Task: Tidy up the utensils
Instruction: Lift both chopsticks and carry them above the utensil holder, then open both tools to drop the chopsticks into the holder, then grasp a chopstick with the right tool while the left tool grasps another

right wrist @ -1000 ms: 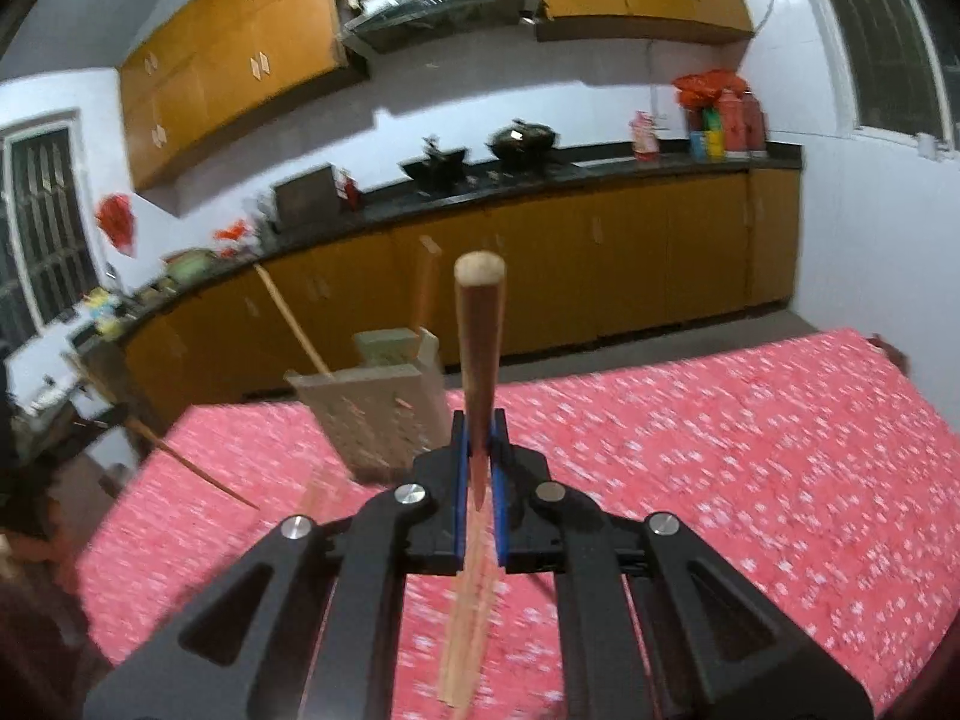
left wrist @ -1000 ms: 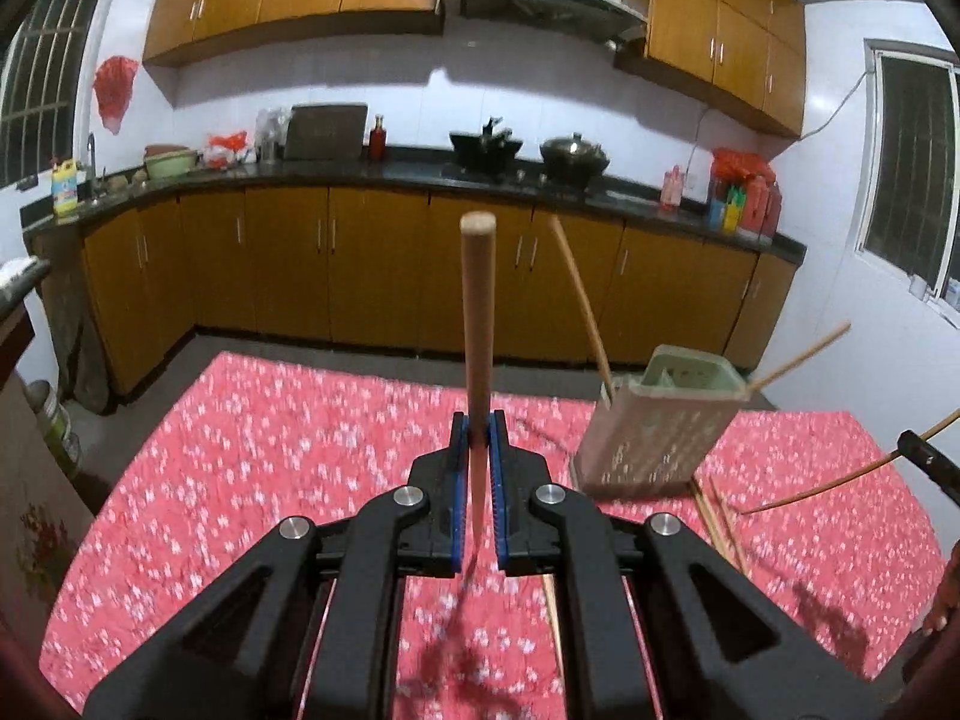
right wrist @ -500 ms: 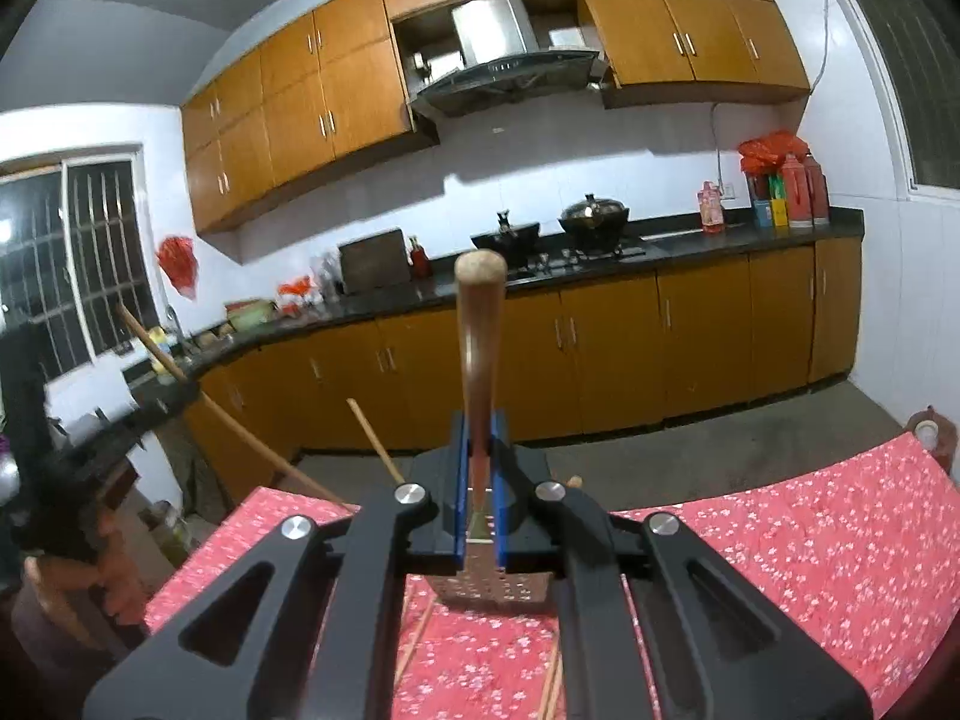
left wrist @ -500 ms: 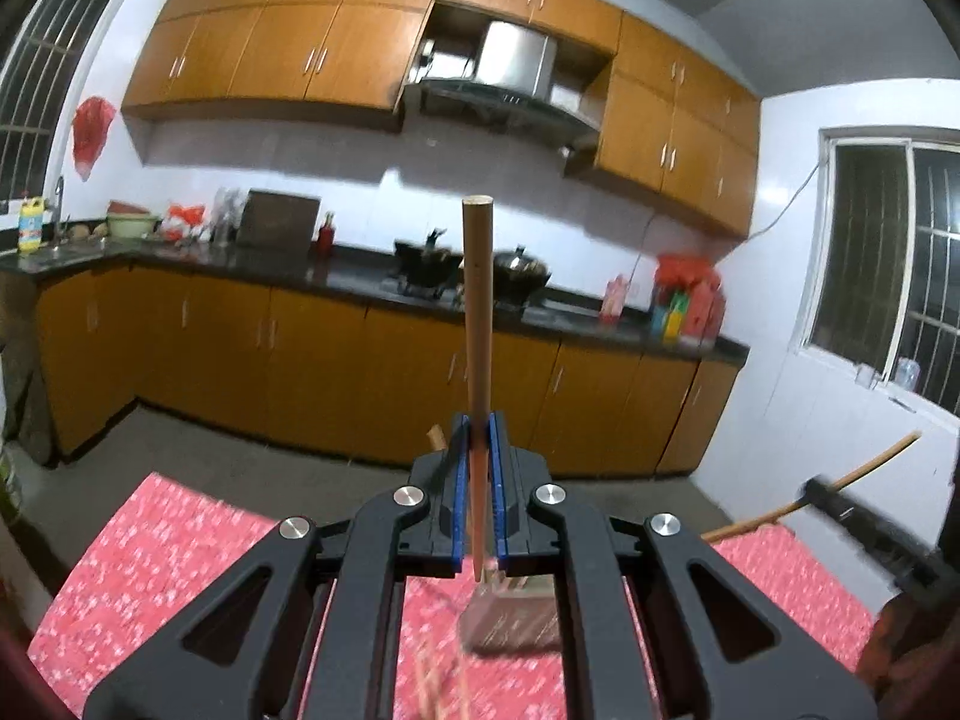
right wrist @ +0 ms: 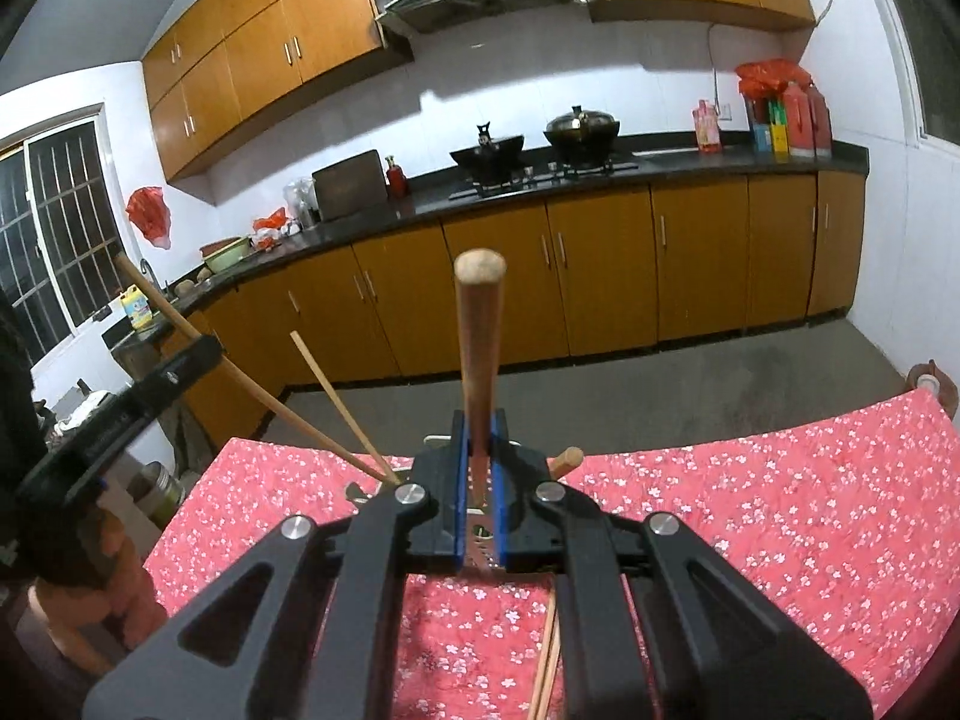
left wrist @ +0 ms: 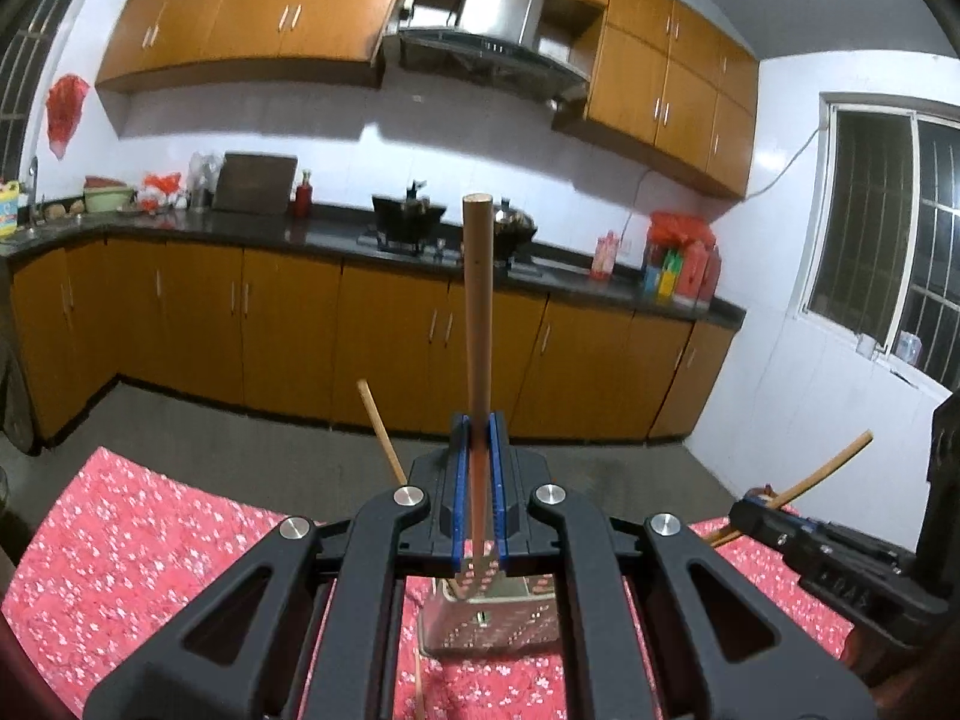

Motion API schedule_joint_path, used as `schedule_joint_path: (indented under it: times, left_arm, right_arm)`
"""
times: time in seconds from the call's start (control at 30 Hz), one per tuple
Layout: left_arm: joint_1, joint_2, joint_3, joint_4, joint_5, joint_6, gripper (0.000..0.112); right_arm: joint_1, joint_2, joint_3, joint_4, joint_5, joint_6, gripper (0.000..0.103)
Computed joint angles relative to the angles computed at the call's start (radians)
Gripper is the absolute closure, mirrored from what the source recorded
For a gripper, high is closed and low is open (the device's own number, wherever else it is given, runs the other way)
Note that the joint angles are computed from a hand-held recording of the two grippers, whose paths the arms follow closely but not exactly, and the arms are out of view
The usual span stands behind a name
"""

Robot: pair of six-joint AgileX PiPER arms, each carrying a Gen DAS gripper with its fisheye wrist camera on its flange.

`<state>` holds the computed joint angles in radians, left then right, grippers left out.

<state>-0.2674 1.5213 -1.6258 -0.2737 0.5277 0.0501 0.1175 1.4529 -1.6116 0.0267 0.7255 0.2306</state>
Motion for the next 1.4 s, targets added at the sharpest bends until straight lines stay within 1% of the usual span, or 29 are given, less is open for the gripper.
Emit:
schedule_joint_path:
  times: [0.07,0.13,0.27,0.33,0.4,0.43,0.5,0.6,0.63,0.77,0.83,0.87,0.93,1.0,1.07,1.17,1.33,1.4]
  left_arm:
    - [0.008,0.026,-0.014,-0.012,0.024,0.007,0.105]
    - [0.014,0.041,-0.024,-0.021,0.05,0.006,0.105]
    - [0.032,0.039,-0.02,-0.043,0.061,0.02,0.104]
    - [0.038,0.032,-0.016,-0.052,0.058,0.033,0.101]
    - [0.036,0.018,-0.004,-0.042,0.044,0.027,0.083]
    - [0.037,0.018,-0.009,-0.038,0.042,0.024,0.081]
    - [0.037,-0.002,0.007,-0.035,0.031,0.028,0.081]
    - [0.045,-0.035,0.038,-0.047,0.022,0.038,0.081]
    - [0.05,-0.044,0.048,-0.056,0.02,0.044,0.081]
    - [0.109,-0.127,0.148,-0.158,0.012,0.135,0.081]
    - [0.138,-0.167,0.207,-0.203,0.008,0.183,0.081]
    - [0.164,-0.198,0.261,-0.243,0.006,0.231,0.081]
    - [0.187,-0.226,0.332,-0.25,0.01,0.255,0.081]
    - [0.187,-0.22,0.367,-0.191,0.029,0.22,0.081]
    - [0.197,-0.216,0.426,-0.171,0.045,0.224,0.081]
    - [0.214,-0.211,0.518,-0.173,0.059,0.253,0.081]
    - [0.226,-0.201,0.619,-0.191,0.077,0.299,0.081]
    - [0.224,-0.202,0.649,-0.208,0.075,0.32,0.081]
  right_arm:
    - [-0.003,0.008,0.0,0.004,0.0,-0.003,0.095]
    - [-0.001,0.002,0.016,0.006,-0.011,0.002,0.091]
    - [0.007,-0.015,0.039,-0.018,-0.034,0.022,0.09]
    - [0.005,-0.028,0.051,-0.013,-0.044,0.021,0.088]
    - [0.01,-0.04,0.058,-0.026,-0.052,0.033,0.088]
    - [0.013,-0.047,0.062,-0.034,-0.055,0.041,0.088]
    - [0.021,-0.07,0.079,-0.054,-0.066,0.057,0.088]
    - [0.049,-0.131,0.139,-0.124,-0.092,0.113,0.087]
    - [0.05,-0.146,0.143,-0.136,-0.089,0.122,0.087]
    - [0.062,-0.258,0.262,-0.237,-0.116,0.217,0.087]
    - [0.06,-0.307,0.331,-0.295,-0.123,0.278,0.084]
    - [0.05,-0.329,0.373,-0.31,-0.122,0.298,0.083]
    - [0.011,-0.347,0.436,-0.27,-0.119,0.271,0.082]
    - [-0.041,-0.34,0.505,-0.18,-0.115,0.212,0.082]
    - [-0.087,-0.309,0.583,-0.069,-0.112,0.137,0.082]
    - [-0.088,-0.271,0.676,0.029,-0.13,0.058,0.082]
    - [-0.02,-0.208,0.773,0.049,-0.184,0.074,0.084]
    - [0.017,-0.2,0.8,0.004,-0.205,0.131,0.084]
